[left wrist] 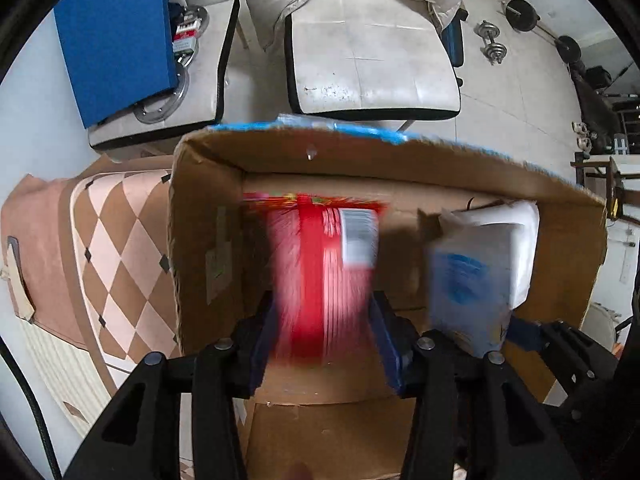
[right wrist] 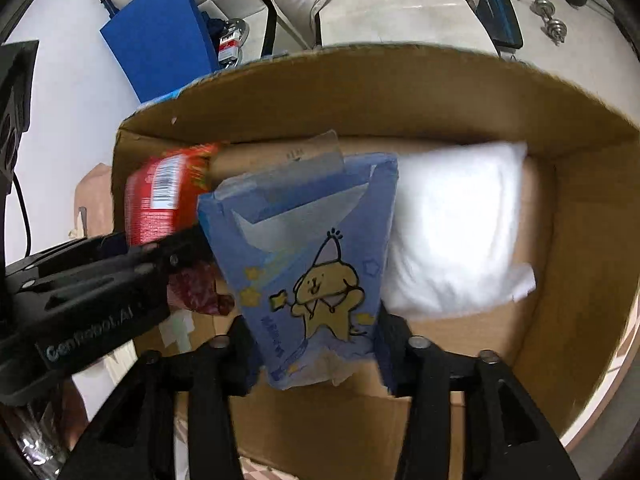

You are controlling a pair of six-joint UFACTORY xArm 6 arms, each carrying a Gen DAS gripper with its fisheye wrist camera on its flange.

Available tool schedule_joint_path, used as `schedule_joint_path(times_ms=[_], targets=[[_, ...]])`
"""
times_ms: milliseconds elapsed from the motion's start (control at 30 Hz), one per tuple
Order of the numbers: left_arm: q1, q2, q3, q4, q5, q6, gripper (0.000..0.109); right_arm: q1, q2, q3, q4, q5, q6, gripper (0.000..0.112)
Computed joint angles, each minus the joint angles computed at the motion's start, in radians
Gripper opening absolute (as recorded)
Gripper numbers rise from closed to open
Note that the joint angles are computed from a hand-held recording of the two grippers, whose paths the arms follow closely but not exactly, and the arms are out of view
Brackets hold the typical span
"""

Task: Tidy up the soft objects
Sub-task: 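Lower the red bag and blue tissue pack into the box and open both grippers, then grasp the green snack bag with the left gripper while the right grasps the orange seed bag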

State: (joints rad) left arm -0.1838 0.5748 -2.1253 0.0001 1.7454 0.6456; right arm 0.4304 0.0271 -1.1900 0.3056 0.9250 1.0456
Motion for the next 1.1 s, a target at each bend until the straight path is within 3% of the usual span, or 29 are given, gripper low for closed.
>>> schedule_joint_path(times_ms=[33, 100, 300, 367, 400, 467, 533, 667, 800, 933, 1033, 1100], targets=[[0.001, 0.008, -0.013, -0.001, -0.005, -0.01, 0.064, 0.0, 0.01, -0.013, -0.017, 0.011, 0.011, 0.067], [0.007, 0.02, -0.033, -0.008, -0.02, -0.023, 0.077, -0.004, 0.019, -0.019, -0.034, 0.026, 0.021, 0.076], [0.034, -0.021, 0.012, -0.008, -0.045, -0.006, 0.078, 0.012, 0.008, -0.047, -0.073, 0.081, 0.066, 0.088], [0.045, -0.047, 0.046, -0.016, -0.057, -0.004, 0.083, 0.022, 0.01, -0.062, -0.094, 0.106, 0.085, 0.088], [0.051, -0.068, 0.069, -0.024, -0.063, -0.003, 0.089, 0.016, 0.009, -0.036, -0.095, 0.087, 0.072, 0.096], [0.059, -0.142, 0.164, -0.025, -0.124, 0.006, 0.098, 0.036, -0.013, -0.033, -0.121, 0.104, 0.092, 0.103], [0.067, -0.224, 0.267, -0.025, -0.196, 0.031, 0.099, 0.055, -0.032, -0.03, -0.157, 0.125, 0.11, 0.103], [0.107, -0.356, 0.398, -0.056, -0.254, 0.101, 0.099, 0.101, -0.062, -0.028, -0.232, 0.15, 0.157, 0.103], [0.187, -0.54, 0.587, -0.096, -0.36, 0.246, 0.099, 0.177, -0.135, 0.006, -0.3, 0.164, 0.237, 0.103], [0.297, -0.751, 0.853, -0.119, -0.508, 0.487, 0.099, 0.303, -0.245, 0.084, -0.352, 0.165, 0.317, 0.103], [0.357, -0.862, 1.054, -0.078, -0.627, 0.646, 0.099, 0.417, -0.327, 0.178, -0.332, 0.149, 0.4, 0.103], [0.37, -0.878, 1.131, -0.025, -0.65, 0.698, 0.099, 0.481, -0.351, 0.213, -0.309, 0.188, 0.471, 0.103]])
